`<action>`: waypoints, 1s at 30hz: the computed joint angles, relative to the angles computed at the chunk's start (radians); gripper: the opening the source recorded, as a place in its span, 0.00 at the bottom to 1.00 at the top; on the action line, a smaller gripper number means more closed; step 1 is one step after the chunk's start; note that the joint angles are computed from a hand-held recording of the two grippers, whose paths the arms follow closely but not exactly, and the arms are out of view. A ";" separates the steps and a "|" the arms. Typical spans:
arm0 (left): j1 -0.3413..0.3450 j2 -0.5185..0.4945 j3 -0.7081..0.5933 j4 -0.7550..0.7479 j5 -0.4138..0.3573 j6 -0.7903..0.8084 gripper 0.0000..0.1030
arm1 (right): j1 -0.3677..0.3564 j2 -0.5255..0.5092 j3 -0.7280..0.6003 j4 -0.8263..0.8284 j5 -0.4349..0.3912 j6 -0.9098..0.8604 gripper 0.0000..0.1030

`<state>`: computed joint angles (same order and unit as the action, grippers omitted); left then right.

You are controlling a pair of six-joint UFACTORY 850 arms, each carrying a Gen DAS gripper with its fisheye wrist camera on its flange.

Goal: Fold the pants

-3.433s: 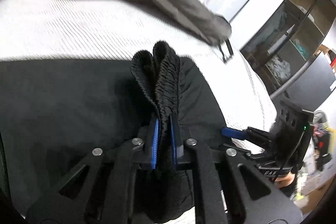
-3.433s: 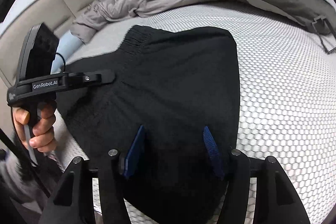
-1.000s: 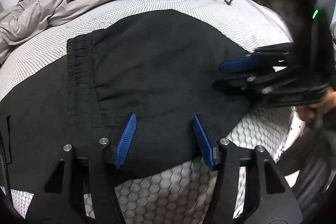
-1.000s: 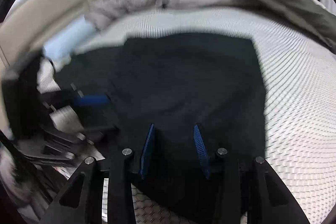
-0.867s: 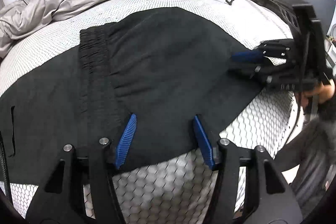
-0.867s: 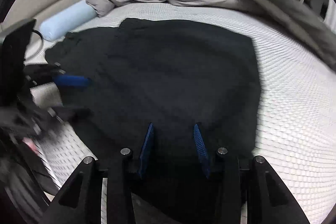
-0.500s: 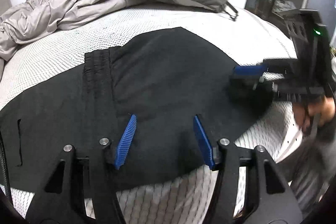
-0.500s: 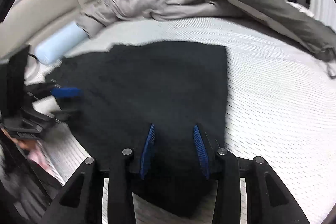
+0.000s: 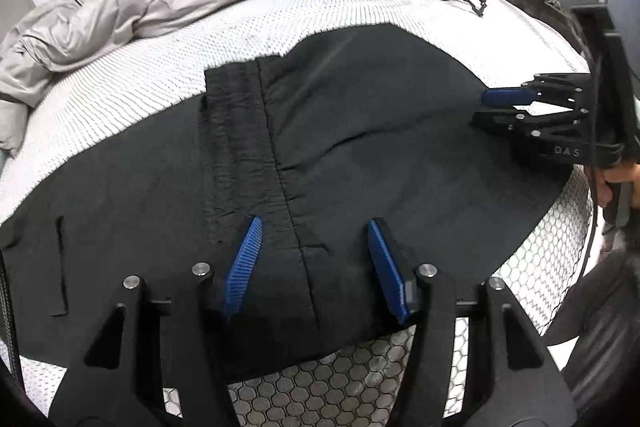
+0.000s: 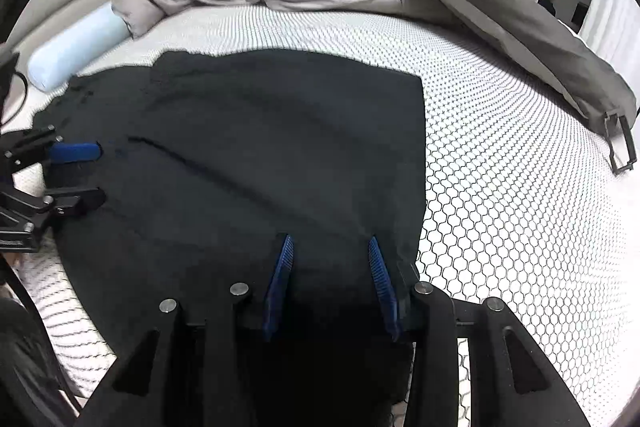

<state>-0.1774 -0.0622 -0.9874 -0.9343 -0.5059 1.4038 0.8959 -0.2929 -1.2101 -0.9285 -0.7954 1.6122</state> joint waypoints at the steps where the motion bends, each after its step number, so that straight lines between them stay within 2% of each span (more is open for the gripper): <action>1: 0.003 0.000 -0.008 -0.035 -0.021 0.021 0.52 | 0.003 0.006 -0.003 -0.031 0.029 0.024 0.39; 4: -0.030 -0.023 -0.048 -0.047 -0.010 -0.017 0.52 | -0.006 0.022 0.006 -0.048 0.126 0.055 0.40; 5: -0.049 -0.043 -0.069 -0.021 0.000 -0.050 0.52 | -0.022 -0.004 -0.025 -0.019 0.161 0.027 0.40; 8: -0.088 -0.119 -0.137 0.118 0.019 -0.187 0.52 | -0.053 -0.067 -0.094 0.101 0.185 -0.110 0.40; 10: -0.074 -0.136 -0.150 0.077 -0.013 -0.130 0.52 | -0.063 -0.089 -0.116 0.160 0.160 -0.203 0.40; 11: -0.068 -0.134 -0.146 0.066 -0.017 -0.112 0.52 | -0.055 -0.091 -0.120 0.150 0.108 -0.206 0.40; 12: -0.065 -0.129 -0.141 0.072 -0.001 -0.117 0.59 | -0.044 -0.089 -0.118 0.127 0.013 -0.190 0.40; 14: -0.045 -0.128 -0.140 0.038 -0.030 -0.105 0.60 | -0.033 -0.066 -0.081 0.089 -0.077 -0.128 0.40; 16: -0.047 -0.120 -0.138 0.046 -0.023 -0.116 0.59 | -0.034 -0.019 -0.023 0.063 -0.046 -0.037 0.41; 19: -0.058 -0.085 -0.123 0.004 0.016 -0.093 0.56 | -0.010 0.003 -0.011 0.003 -0.041 0.018 0.41; 21: -0.063 -0.077 -0.128 -0.057 0.003 -0.050 0.56 | -0.005 0.024 -0.004 -0.045 0.056 0.049 0.41; 23: -0.091 -0.099 -0.156 -0.001 0.022 -0.109 0.56 | -0.014 0.001 -0.038 -0.031 0.097 0.020 0.41; 24: -0.105 -0.117 -0.171 0.049 0.037 -0.153 0.49 | -0.024 -0.017 -0.057 -0.013 0.111 -0.007 0.41; 25: -0.120 -0.142 -0.191 0.131 0.046 -0.225 0.35 | -0.032 -0.031 -0.070 0.006 0.121 -0.032 0.41; 27: -0.134 -0.188 -0.218 0.222 0.071 -0.312 0.28 | -0.069 -0.076 -0.105 0.074 0.148 -0.114 0.41; 30: -0.107 -0.215 -0.249 0.171 0.012 -0.270 0.21 | -0.095 -0.090 -0.102 0.110 0.157 -0.154 0.41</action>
